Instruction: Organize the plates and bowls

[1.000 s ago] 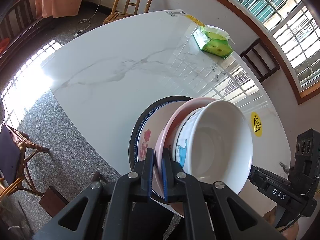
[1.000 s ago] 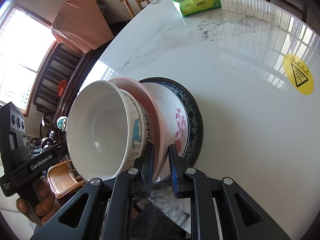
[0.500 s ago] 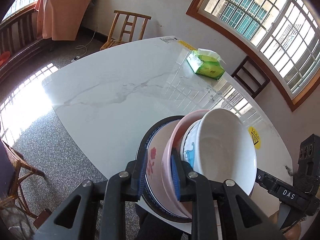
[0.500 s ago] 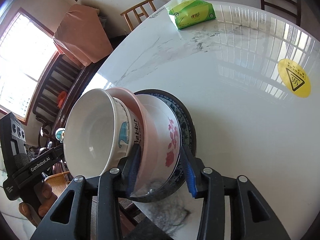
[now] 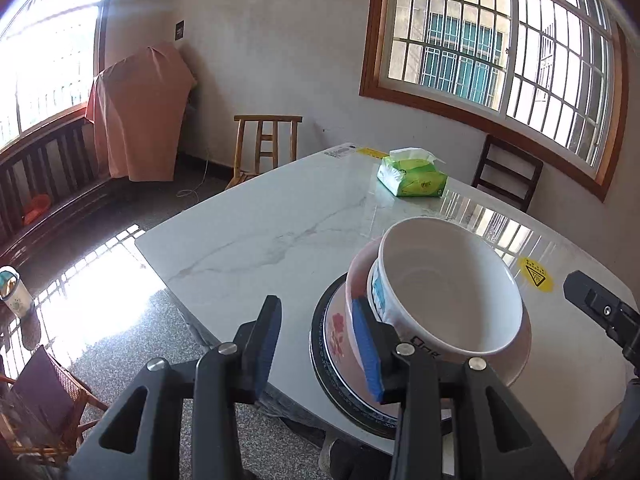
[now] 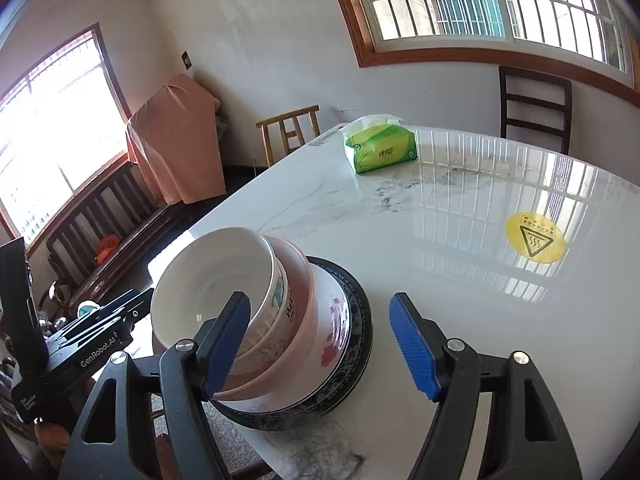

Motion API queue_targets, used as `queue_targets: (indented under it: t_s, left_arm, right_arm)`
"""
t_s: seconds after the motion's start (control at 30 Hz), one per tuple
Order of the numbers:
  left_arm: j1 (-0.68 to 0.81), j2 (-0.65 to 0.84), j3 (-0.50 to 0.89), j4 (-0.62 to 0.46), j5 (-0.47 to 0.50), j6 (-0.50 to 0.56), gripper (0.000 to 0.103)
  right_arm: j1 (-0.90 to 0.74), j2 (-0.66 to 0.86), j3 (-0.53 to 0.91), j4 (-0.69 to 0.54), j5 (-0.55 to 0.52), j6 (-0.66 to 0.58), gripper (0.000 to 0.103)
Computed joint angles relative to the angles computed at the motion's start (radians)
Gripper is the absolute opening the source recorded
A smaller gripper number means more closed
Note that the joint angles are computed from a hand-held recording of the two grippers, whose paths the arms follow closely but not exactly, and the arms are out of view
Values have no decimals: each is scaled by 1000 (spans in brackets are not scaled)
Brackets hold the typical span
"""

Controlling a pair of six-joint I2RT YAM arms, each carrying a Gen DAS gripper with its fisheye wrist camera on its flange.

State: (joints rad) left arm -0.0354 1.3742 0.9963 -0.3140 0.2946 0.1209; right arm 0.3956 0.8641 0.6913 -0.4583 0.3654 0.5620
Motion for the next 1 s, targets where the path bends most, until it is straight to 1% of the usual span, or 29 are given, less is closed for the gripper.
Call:
queue_targets:
  t_s: [0.1, 0.17, 0.23, 0.33, 0.4, 0.47, 0.57, 0.67, 0.73, 0.8, 0.87, 0.93, 1.0]
  left_arm:
    - [11, -33, -41, 17, 16, 4, 38]
    - [21, -57, -71, 31, 30, 1, 38]
    - [25, -94, -117, 65, 35, -7, 38]
    - [17, -175, -208, 130, 25, -7, 38]
    - [3, -226, -258, 165, 10, -5, 38]
    - [-4, -277, -298, 180, 4, -5, 38]
    - [-24, -342, -337, 169, -19, -4, 38]
    - [-38, -406, -370, 156, -31, -6, 38]
    - [-40, -448, -390, 146, -19, -7, 38]
    - [-56, -492, -406, 135, -30, -6, 38]
    - [-57, -531, -407, 100, -15, 6, 39]
    - [-74, -551, -398, 67, -27, 12, 46]
    - [-80, -582, -401, 54, -30, 9, 57]
  right_arm:
    - [91, -59, -40, 23, 124, 30, 78]
    - [150, -91, -62, 28, 203, 50, 79]
    - [208, -126, -85, 27, 274, 70, 84]
    - [317, -165, -116, 23, 418, 108, 90]
    - [405, -165, -126, 2, 530, 145, 100]
    - [475, -139, -120, -43, 616, 193, 103]
    - [536, -127, -120, -92, 688, 244, 103]
    - [608, -131, -120, -179, 758, 353, 103]
    - [651, -132, -121, -239, 797, 434, 103]
    - [702, -103, -103, -333, 843, 539, 103]
    - [754, -64, -82, -436, 877, 651, 103]
    - [786, -47, -76, -489, 892, 712, 103]
    - [804, -43, -73, -510, 893, 735, 103]
